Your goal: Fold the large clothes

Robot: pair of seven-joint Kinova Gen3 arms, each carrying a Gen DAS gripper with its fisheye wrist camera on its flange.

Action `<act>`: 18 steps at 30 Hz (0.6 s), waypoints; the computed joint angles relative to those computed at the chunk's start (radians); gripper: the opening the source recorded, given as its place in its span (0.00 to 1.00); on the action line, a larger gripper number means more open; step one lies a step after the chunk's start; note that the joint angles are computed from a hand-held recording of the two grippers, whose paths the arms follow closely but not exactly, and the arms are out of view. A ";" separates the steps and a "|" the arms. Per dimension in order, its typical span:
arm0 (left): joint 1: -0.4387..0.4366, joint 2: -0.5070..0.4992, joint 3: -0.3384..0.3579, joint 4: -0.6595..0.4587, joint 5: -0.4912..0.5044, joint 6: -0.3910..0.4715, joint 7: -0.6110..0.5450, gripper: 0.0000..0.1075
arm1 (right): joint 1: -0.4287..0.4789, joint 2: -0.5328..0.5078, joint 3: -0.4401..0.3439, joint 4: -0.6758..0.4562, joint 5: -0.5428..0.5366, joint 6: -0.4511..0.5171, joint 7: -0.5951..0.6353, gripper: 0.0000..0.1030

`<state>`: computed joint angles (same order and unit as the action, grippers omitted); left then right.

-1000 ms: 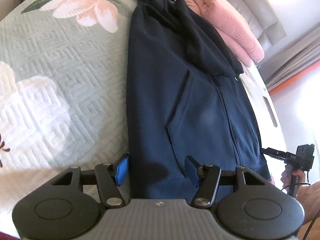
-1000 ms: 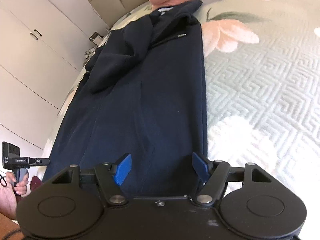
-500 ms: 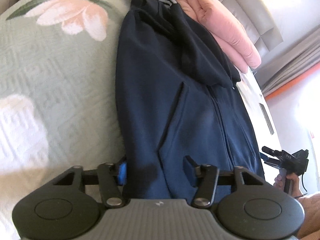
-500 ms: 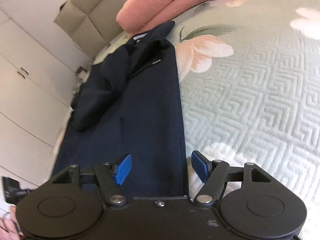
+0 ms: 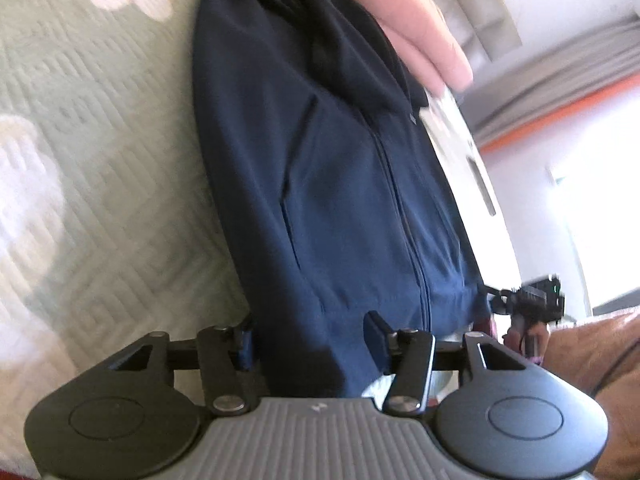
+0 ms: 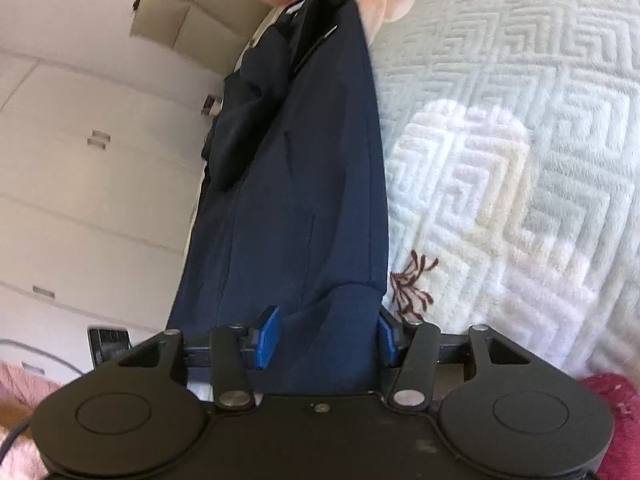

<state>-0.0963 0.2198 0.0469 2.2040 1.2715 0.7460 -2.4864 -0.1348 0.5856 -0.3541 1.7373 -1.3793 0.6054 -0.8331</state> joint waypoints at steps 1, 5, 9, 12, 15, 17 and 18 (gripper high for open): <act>0.009 -0.007 0.000 -0.002 -0.018 -0.015 0.020 0.43 | 0.002 0.003 -0.006 0.004 -0.022 -0.009 0.009 0.58; 0.007 -0.008 -0.001 0.008 -0.022 -0.020 0.050 0.34 | -0.050 0.014 0.049 -0.026 -0.031 0.011 -0.017 0.58; 0.026 0.009 0.002 -0.024 -0.085 -0.025 0.127 0.26 | -0.129 0.034 0.136 -0.084 -0.005 0.073 -0.052 0.47; 0.038 -0.010 0.023 -0.027 -0.113 -0.071 0.171 0.11 | -0.219 0.030 0.238 -0.091 -0.028 0.062 -0.122 0.14; 0.057 -0.041 0.039 -0.018 -0.084 -0.133 0.129 0.08 | -0.212 0.009 0.191 -0.063 -0.062 -0.016 -0.067 0.14; 0.074 -0.058 0.047 -0.014 -0.049 -0.183 0.102 0.08 | -0.137 0.010 0.099 -0.049 -0.140 -0.030 0.014 0.13; 0.080 -0.060 0.051 -0.013 -0.014 -0.204 0.080 0.08 | -0.093 0.007 0.052 -0.040 -0.181 -0.039 0.055 0.13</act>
